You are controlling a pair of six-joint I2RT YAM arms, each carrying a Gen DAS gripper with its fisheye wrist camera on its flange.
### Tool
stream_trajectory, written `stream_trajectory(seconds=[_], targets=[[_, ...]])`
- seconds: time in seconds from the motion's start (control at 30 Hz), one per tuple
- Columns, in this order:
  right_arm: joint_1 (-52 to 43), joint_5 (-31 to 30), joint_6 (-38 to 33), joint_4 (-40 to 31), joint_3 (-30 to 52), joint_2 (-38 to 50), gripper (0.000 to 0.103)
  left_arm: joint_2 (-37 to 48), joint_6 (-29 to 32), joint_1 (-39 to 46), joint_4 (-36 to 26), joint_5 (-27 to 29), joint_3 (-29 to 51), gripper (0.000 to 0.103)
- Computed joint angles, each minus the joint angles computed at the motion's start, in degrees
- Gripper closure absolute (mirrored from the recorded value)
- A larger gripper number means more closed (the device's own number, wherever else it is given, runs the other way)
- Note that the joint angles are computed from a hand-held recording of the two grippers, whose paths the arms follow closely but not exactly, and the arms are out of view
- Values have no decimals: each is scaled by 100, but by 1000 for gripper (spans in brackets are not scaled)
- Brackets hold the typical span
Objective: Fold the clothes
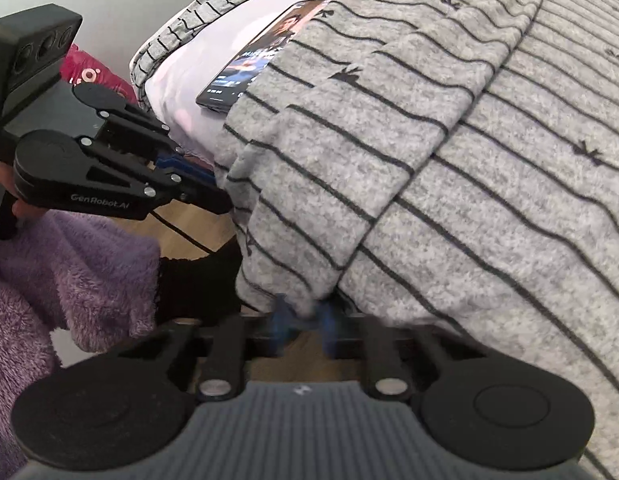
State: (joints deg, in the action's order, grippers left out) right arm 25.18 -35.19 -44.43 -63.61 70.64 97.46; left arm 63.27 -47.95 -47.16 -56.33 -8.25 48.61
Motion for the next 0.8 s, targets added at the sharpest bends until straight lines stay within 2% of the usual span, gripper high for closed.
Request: stream_trajectory(seconds=[0.03, 0.17, 0.23, 0.43, 0.5, 0.7, 0.8], targets=[[-13, -24, 28, -147, 91, 85, 100, -41, -41, 4, -72, 4, 28, 102], [-200, -467, -176, -1262, 694, 519, 100, -175, -226, -18, -565, 6, 231, 103], [-164, -481, -321, -1572, 826, 536, 100, -183, -356, -36, -786, -91, 333, 103], [168, 359, 134, -847, 349, 325, 102, 574, -159, 15, -1320, -37, 818, 103], [282, 757, 167, -740, 257, 225, 97, 611, -143, 55, -1647, -37, 1018, 103], [141, 972, -81, -1201, 820, 142, 88, 286, 198, 536, -2024, -333, 1958, 102], [-78, 776, -167, -1632, 1483, 358, 89, 595, 797, 1157, -2009, -444, 2632, 93]])
